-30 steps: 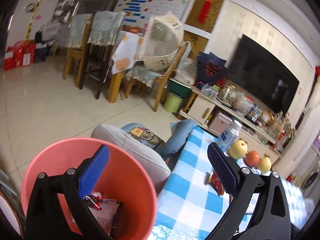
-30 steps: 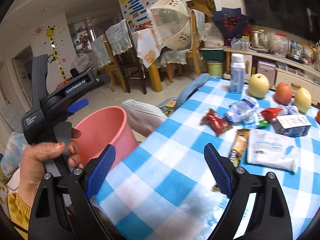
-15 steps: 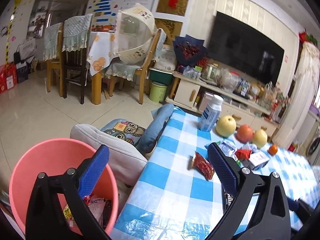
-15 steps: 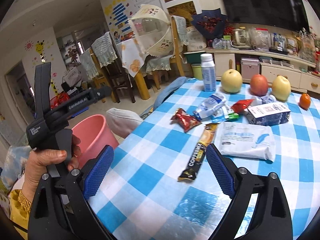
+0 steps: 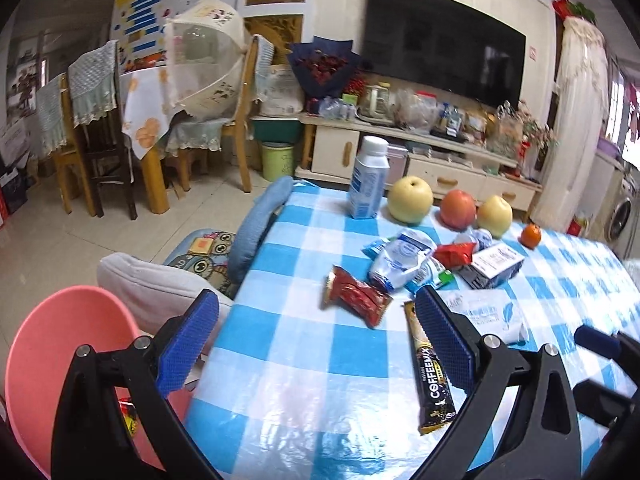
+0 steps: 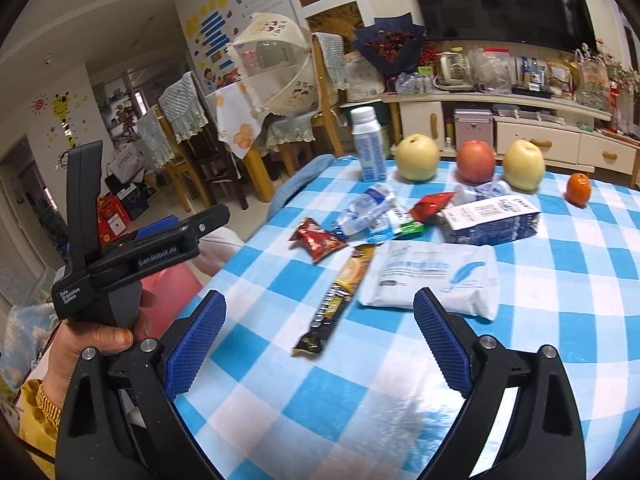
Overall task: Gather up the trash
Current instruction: 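Move the left tool back over the table toward the wrappers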
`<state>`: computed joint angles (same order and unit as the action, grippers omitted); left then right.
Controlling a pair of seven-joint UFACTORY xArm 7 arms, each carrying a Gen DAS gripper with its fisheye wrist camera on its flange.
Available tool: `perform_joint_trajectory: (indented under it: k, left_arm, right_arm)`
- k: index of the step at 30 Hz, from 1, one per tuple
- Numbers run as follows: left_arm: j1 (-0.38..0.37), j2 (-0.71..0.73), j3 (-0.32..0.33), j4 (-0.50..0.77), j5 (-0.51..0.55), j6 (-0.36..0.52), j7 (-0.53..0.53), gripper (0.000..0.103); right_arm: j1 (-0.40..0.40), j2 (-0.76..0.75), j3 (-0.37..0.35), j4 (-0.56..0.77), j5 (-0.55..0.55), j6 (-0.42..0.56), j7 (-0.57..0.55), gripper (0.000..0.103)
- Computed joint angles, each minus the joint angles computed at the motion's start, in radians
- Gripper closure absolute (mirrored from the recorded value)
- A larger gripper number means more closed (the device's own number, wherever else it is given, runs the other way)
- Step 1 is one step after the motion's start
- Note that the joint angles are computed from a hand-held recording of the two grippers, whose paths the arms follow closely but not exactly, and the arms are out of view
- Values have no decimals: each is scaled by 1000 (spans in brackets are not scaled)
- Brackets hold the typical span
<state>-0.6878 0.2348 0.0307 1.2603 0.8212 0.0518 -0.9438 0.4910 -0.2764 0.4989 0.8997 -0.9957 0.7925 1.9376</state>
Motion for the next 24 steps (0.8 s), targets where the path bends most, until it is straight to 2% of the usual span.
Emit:
perform_joint_trajectory:
  k: [4, 8, 12, 17, 19, 24]
  left_arm:
    - [26, 36, -60, 27, -100, 28, 100, 4]
    - [-26, 83, -24, 78, -118, 42, 95, 4]
    - [-30, 163, -56, 168, -188, 55, 214, 4]
    - [88, 322, -258, 363, -374, 110, 527, 4]
    - [138, 409, -355, 471, -449, 172, 657, 4]
    - [115, 572, -382, 709, -548, 306, 784, 4]
  right_arm:
    - [-2, -54, -15, -50, 46, -4, -24, 9]
    - [-23, -104, -20, -100, 111, 1, -71, 9]
    - [-53, -154, -48, -172, 191, -65, -119, 9]
    - [-94, -213, -96, -274, 296, -187, -177, 9]
    - [-112, -232, -105, -304, 330, -224, -198, 9]
    - [-183, -234, -90, -334, 377, -286, -256, 9]
